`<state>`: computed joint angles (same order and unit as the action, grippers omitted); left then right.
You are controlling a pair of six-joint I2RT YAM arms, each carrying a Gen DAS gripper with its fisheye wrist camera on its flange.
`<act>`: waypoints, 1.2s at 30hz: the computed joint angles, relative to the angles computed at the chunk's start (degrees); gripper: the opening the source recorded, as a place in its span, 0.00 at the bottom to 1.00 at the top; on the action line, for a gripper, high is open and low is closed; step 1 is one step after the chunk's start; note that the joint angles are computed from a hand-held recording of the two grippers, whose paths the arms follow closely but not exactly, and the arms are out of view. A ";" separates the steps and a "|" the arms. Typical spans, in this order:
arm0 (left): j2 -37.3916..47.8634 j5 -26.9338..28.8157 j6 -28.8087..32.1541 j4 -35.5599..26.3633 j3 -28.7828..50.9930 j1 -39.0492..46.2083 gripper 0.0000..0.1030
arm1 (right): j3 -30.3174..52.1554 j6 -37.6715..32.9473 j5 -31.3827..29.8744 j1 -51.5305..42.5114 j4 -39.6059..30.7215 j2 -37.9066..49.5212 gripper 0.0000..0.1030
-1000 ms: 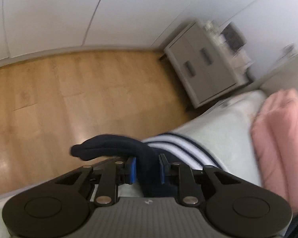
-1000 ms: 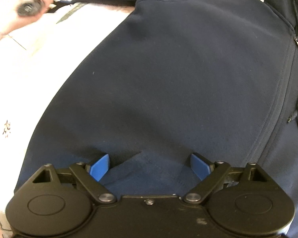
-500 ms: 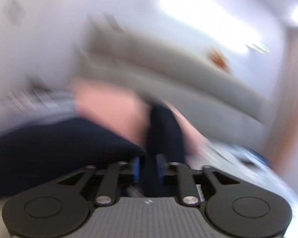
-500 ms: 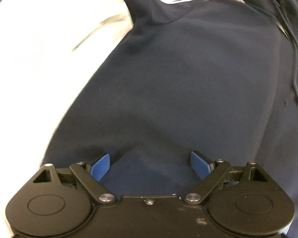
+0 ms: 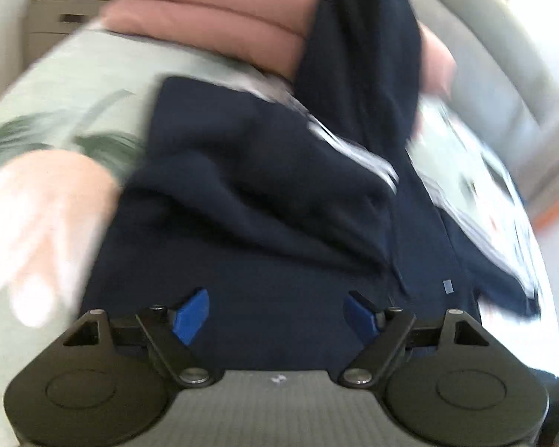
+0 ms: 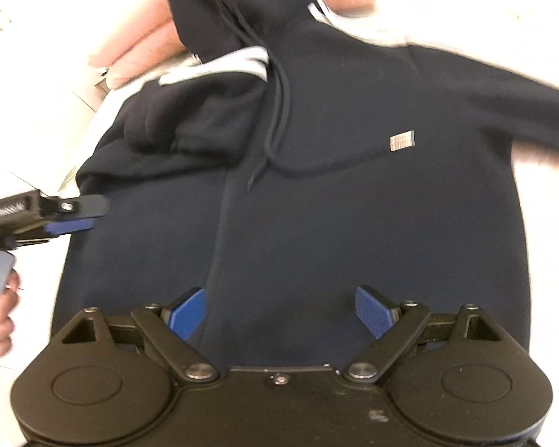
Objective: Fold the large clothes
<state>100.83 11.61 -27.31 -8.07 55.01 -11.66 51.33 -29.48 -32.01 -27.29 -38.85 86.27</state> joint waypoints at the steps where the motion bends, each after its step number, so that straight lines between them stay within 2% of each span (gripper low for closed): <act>1: 0.24 -1.10 -0.44 -0.22 0.53 1.42 0.80 | -0.46 -0.83 1.37 1.56 1.49 0.23 0.98; 3: 0.18 -4.44 0.10 0.12 0.50 3.19 0.80 | -0.79 0.04 6.60 5.60 2.26 2.43 1.00; 4: 0.48 -5.74 1.17 0.60 0.58 3.90 0.80 | -2.82 0.37 9.15 7.15 5.10 2.30 1.00; 6: 2.21 -7.64 4.89 1.03 1.18 6.03 0.80 | -10.84 -0.44 13.76 10.23 13.23 -4.45 1.00; 8: 4.50 -6.21 7.82 0.24 1.81 8.08 0.77 | -17.57 0.00 16.00 11.40 20.15 -9.53 1.00; 10: 6.20 0.04 7.27 -0.01 2.50 10.54 0.68 | -17.20 2.18 15.80 11.41 20.68 -8.89 1.00; 11: 6.01 4.05 5.96 2.64 1.30 11.88 0.67 | -14.23 2.58 15.71 11.07 17.29 -7.22 1.00; 12: 5.25 6.45 5.13 6.00 -0.52 13.07 0.70 | -11.37 3.26 15.64 11.02 13.97 -6.23 0.98; 13: 4.43 6.98 4.29 9.74 -2.45 13.36 0.72 | -8.74 4.10 14.16 10.53 11.48 -5.12 0.98; 15: 3.14 3.53 3.28 15.45 -4.86 12.04 0.84 | -3.82 7.80 8.25 11.10 8.92 -3.63 0.98; 16: 4.16 1.85 4.27 16.60 -4.17 11.42 0.84 | -2.01 10.01 7.13 12.68 9.94 -2.77 0.98; 17: 5.43 0.48 5.45 16.24 -2.84 10.93 0.80 | -0.11 11.44 7.03 14.74 11.25 -1.70 0.98; 19: 8.00 -0.43 6.19 15.49 -0.92 10.73 0.48 | 4.26 11.29 7.70 19.55 13.60 0.73 0.98; 20: 10.00 1.75 5.95 14.64 0.40 11.29 0.12 | 5.72 11.26 8.62 21.97 15.27 1.77 0.98; 21: 10.49 2.46 5.09 15.15 -0.25 11.41 0.13 | 7.48 10.80 9.80 24.49 16.38 2.80 0.98; 23: 7.23 0.84 5.29 21.51 -7.43 11.28 0.13 | 11.60 10.55 11.42 28.99 17.92 6.97 0.98; 25: 3.62 -1.60 6.13 25.10 -13.15 10.32 0.13 | 14.85 11.63 13.55 32.90 18.68 10.67 0.98; 27: 3.29 -2.15 6.83 27.86 -15.65 10.15 0.13 | 17.87 13.39 17.27 37.58 20.55 15.48 0.98; 32: 3.04 1.65 6.06 25.15 -14.43 12.68 0.15 | 25.05 12.02 29.27 46.07 24.20 28.35 0.95; 33: 2.63 1.99 6.57 24.74 -14.62 13.07 0.15 | 22.70 12.07 31.40 46.45 28.31 28.16 0.68; 34: 2.67 1.70 7.02 24.53 -14.47 12.94 0.16 | 17.92 12.29 30.83 45.76 35.29 26.06 0.42; 35: 2.54 1.11 7.49 24.10 -14.29 12.65 0.16 | 14.44 12.46 32.40 45.40 40.14 23.99 0.11; 36: 2.50 0.56 7.74 23.77 -14.12 12.34 0.16 | 11.86 12.98 31.59 44.36 43.78 21.98 0.10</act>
